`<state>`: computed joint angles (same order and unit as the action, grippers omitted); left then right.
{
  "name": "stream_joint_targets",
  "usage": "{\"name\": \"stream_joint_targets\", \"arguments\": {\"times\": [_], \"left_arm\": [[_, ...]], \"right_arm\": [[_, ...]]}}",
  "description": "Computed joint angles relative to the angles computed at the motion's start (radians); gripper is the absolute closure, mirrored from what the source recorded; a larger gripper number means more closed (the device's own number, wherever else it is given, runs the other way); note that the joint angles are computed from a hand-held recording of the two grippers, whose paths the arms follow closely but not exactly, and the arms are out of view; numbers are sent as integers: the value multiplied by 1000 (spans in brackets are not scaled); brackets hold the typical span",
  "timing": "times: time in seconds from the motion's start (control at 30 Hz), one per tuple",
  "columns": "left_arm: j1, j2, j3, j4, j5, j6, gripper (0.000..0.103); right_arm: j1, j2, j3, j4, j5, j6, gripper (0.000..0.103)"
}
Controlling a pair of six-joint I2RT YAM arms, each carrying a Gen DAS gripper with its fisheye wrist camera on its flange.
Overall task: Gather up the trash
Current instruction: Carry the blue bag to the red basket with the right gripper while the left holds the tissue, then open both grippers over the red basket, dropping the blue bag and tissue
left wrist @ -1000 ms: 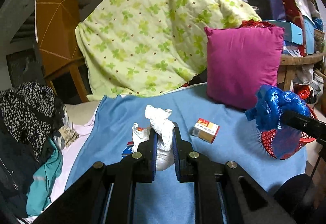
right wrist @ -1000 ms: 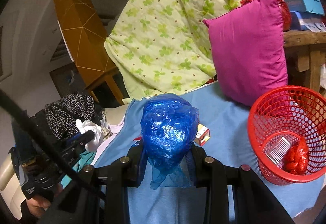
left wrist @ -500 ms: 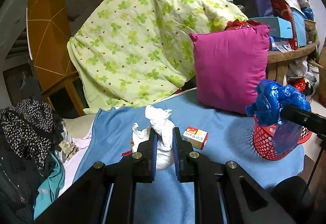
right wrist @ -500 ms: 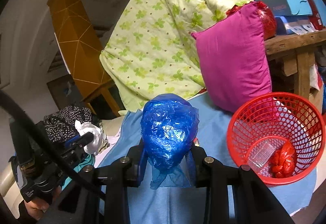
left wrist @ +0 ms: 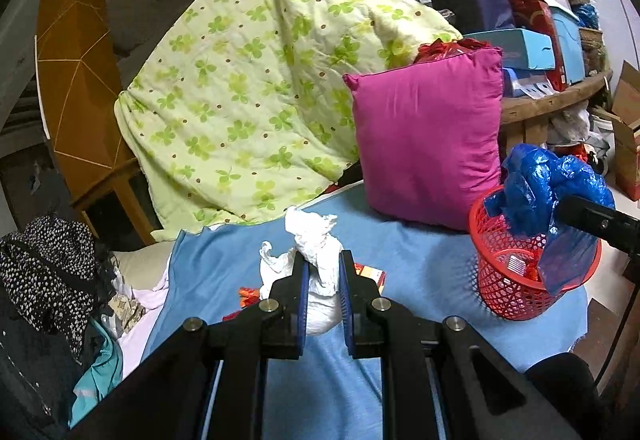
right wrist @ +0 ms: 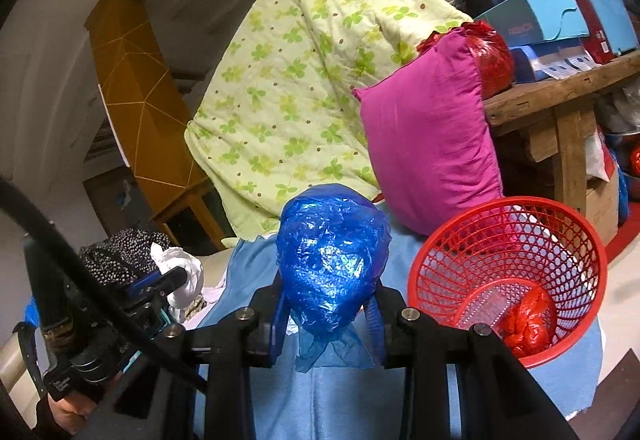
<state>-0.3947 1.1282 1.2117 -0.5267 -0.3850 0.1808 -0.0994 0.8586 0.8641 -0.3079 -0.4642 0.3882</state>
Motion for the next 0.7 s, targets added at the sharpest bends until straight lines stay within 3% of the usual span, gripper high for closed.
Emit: {"name": "stream_joint_targets", "arguments": {"times": [0.3,0.7], "left_arm": [[-55,63,40,-2,12,-25,88],[-124,239,190,-12,243,-78,88]], "right_arm": [[-125,-31,-24,-8,-73,2,67],[-422,10,-48,2,-223,13,67]]}}
